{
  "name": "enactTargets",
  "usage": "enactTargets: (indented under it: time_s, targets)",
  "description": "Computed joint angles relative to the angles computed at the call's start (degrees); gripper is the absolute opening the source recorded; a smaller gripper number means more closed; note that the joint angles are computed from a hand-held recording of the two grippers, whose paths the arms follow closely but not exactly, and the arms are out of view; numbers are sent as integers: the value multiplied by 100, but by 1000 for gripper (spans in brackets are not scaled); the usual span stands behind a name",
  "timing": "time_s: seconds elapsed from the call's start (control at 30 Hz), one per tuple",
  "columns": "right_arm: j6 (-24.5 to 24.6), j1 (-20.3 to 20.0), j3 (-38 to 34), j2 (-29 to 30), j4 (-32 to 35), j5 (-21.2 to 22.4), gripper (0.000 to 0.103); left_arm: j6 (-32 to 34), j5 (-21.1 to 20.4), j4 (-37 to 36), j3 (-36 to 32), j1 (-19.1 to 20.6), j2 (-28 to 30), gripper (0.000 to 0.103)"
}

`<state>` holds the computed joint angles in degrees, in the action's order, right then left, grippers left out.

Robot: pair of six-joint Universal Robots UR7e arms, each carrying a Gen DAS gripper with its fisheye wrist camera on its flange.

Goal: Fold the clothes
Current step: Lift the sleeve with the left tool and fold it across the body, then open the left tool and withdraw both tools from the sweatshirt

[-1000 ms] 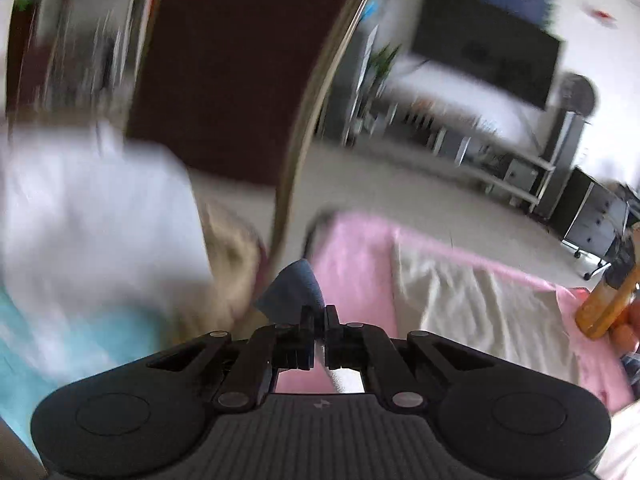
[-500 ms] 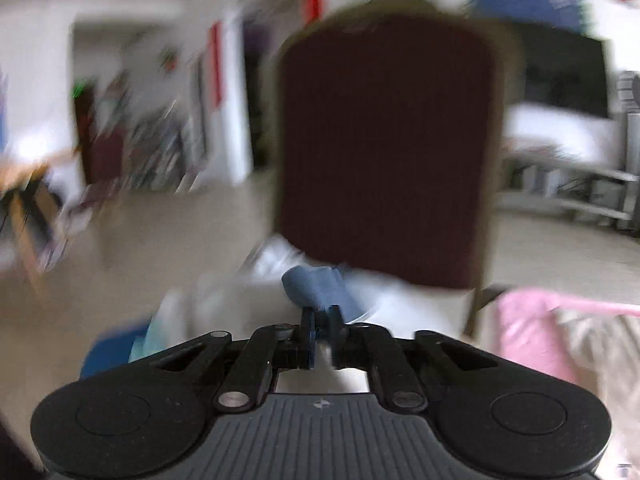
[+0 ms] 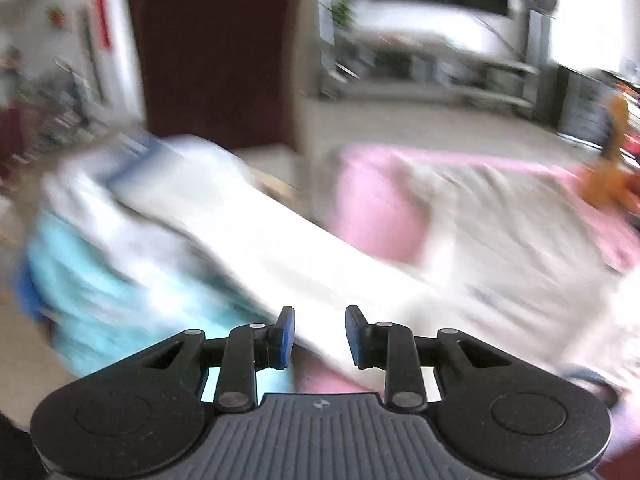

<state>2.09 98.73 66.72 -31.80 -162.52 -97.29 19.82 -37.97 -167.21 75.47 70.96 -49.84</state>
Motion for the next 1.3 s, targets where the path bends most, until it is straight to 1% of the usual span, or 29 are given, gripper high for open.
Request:
enactTargets:
  time_s: [0.03, 0.07, 0.1, 0.13, 0.17, 0.2, 0.27, 0.33, 0.37, 0.4, 0.43, 0.5, 0.53, 0.57, 0.6, 0.63, 0.67, 0.7, 0.73, 0.8, 0.83, 0.87, 0.93, 1.0, 1.07, 1.17, 1.2, 1.27, 1.3]
  targets:
    - [145, -104, 171, -70, -59, -110, 73, -319, -220, 262, 38, 12, 64, 27]
    - [256, -201, 265, -97, -99, -191, 63, -623, -337, 488, -60, 38, 187, 20]
    - [338, -291, 295, -92, -109, -253, 45, -919, -451, 710, -181, 66, 318, 15]
    - [434, -372, 237, -49, -51, -340, 37, -1098, -452, 857, -362, 83, 494, 10]
    - [526, -454, 159, 5, 21, -398, 31, -1038, -461, 858, -540, 102, 660, 10]
    - [597, -540, 43, 83, 107, -374, 31, -923, -477, 817, -717, 125, 828, 10]
    - [807, -684, -239, 265, 409, -280, 31, -778, -397, 1033, -983, 161, 1068, 10]
    - [1156, -825, -555, 452, 1009, 39, 31, -960, -140, 1422, -1041, 202, 1145, 8]
    - [1203, -870, -720, 539, 1416, 212, 31, -1145, -17, 1673, -1024, 233, 1147, 8]
    - [1095, -870, -821, 603, 1696, 278, 31, -1299, 131, 1880, -1006, 248, 1119, 7]
    - [863, -842, -925, 665, 1964, 292, 31, -1462, 279, 2097, -990, 263, 1090, 8]
    - [405, -754, -992, 706, 2234, 117, 29, -1693, 579, 2454, -905, 256, 1011, 8]
    - [354, -725, -968, 662, 2393, -3, 26, -1644, 716, 2473, -774, 234, 949, 8]
    - [327, -694, -910, 601, 2518, -160, 16, -1614, 898, 2530, -636, 204, 888, 8]
    - [362, -657, -763, 494, 2570, -408, 2, -1646, 1062, 2564, -493, 173, 820, 8]
    - [393, -621, -589, 384, 2535, -639, 0, -1633, 1206, 2525, -337, 148, 753, 7]
    - [389, -582, -352, 264, 2260, -832, 3, -1550, 1109, 2245, -175, 124, 653, 7]
    - [331, -534, -126, 166, 1882, -1031, 9, -1410, 968, 1873, -3, 105, 553, 7]
    - [242, -509, 94, 74, 1478, -1102, 10, -1294, 825, 1529, 162, 87, 455, 7]
    - [32, -531, 458, -58, 643, -741, 10, -846, 321, 648, 435, 46, 313, 7]
    - [-31, -536, 457, -26, 493, -564, 10, -619, 149, 351, 478, 23, 318, 7]
    - [-89, -542, 451, 8, 347, -386, 10, -453, 19, 234, 444, 11, 368, 7]
    - [-174, -550, 394, 104, 147, -36, 10, -383, -191, 347, 357, -20, 472, 8]
    - [-154, -528, 24, 350, 562, 107, 10, -401, -270, 710, 172, -26, 638, 11]
    - [-206, -456, -340, 560, 1173, -126, 10, -692, -210, 1369, 51, -12, 746, 12]
    - [-340, -317, -643, 720, 1849, -822, 10, -833, -6, 2151, 92, -90, 622, 12]
    - [-356, -278, -719, 748, 2042, -999, 10, -915, -99, 2397, 97, -90, 541, 12]
    - [-311, -240, -668, 622, 2186, -1048, 11, -1040, -294, 2763, 65, -76, 395, 13]
    - [-298, -234, -601, 547, 2096, -981, 11, -1091, -380, 2889, 24, -65, 332, 13]
